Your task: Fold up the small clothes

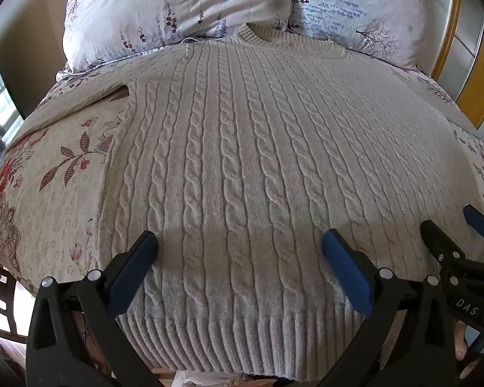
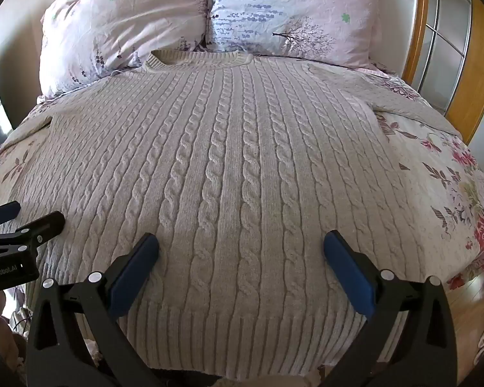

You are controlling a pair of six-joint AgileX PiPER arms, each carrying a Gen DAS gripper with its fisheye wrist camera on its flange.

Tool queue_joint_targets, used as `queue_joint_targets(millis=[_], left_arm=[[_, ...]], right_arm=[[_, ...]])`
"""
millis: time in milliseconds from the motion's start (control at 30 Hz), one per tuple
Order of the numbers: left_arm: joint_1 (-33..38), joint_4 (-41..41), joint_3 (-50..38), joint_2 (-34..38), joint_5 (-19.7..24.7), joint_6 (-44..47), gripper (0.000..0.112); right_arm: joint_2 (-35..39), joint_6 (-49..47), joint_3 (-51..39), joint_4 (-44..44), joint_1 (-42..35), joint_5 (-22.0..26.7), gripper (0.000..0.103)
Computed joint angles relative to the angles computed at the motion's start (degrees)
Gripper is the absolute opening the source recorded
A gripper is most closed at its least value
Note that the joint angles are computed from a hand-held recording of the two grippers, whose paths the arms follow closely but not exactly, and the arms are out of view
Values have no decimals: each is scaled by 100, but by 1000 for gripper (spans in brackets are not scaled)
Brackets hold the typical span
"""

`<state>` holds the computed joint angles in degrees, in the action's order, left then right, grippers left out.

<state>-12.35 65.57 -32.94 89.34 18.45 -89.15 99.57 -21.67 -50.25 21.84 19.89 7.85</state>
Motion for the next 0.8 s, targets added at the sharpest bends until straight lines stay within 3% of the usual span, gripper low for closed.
queue_joint_targets(millis=[800], left_arm=[[-2,32,4,0,-1,-32,101]], right_arm=[[-14,-138,24,133,-5,-28,102]])
